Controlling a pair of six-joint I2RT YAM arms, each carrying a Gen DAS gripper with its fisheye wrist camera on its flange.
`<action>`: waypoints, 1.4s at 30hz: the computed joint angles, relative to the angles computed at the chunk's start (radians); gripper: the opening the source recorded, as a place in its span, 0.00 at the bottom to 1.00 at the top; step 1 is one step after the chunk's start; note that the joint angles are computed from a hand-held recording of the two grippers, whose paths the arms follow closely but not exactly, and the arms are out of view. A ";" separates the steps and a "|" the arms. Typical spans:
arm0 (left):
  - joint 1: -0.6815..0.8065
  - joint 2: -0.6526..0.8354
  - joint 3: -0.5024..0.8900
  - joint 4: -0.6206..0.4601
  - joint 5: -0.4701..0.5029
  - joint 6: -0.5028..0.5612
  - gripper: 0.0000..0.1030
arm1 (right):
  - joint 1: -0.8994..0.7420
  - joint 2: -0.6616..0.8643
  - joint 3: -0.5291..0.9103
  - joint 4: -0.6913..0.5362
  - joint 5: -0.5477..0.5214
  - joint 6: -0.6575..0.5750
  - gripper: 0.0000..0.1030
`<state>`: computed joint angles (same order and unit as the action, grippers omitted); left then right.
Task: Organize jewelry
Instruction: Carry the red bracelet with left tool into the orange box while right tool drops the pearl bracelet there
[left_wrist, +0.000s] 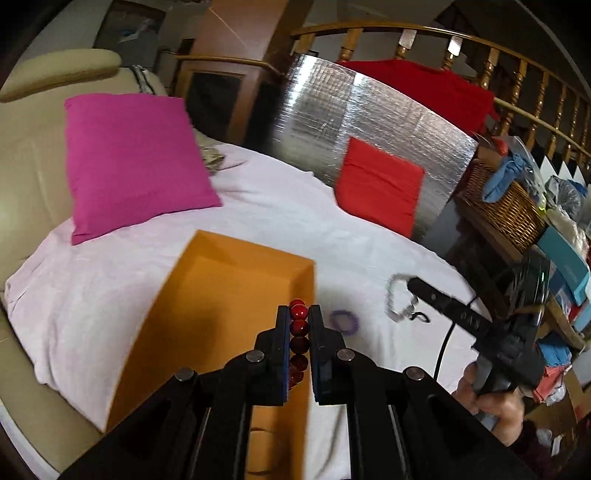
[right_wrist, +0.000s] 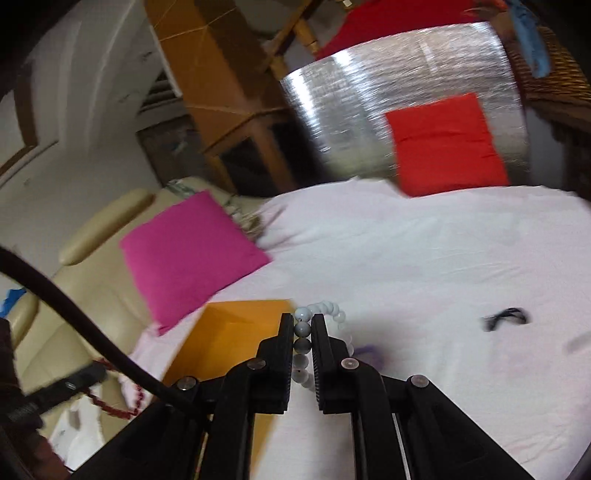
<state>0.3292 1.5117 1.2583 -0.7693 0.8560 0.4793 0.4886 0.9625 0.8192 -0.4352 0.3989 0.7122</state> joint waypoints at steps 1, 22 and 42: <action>0.021 0.019 0.001 -0.008 0.008 0.021 0.09 | 0.018 0.061 0.044 0.002 -0.005 -0.001 0.10; 0.086 0.338 0.084 -0.012 -0.098 0.086 0.09 | 0.115 0.897 0.685 -0.267 -0.119 0.019 0.10; 0.111 0.203 0.051 -0.027 -0.185 0.092 0.70 | 0.087 0.795 0.764 -0.463 0.006 0.147 0.23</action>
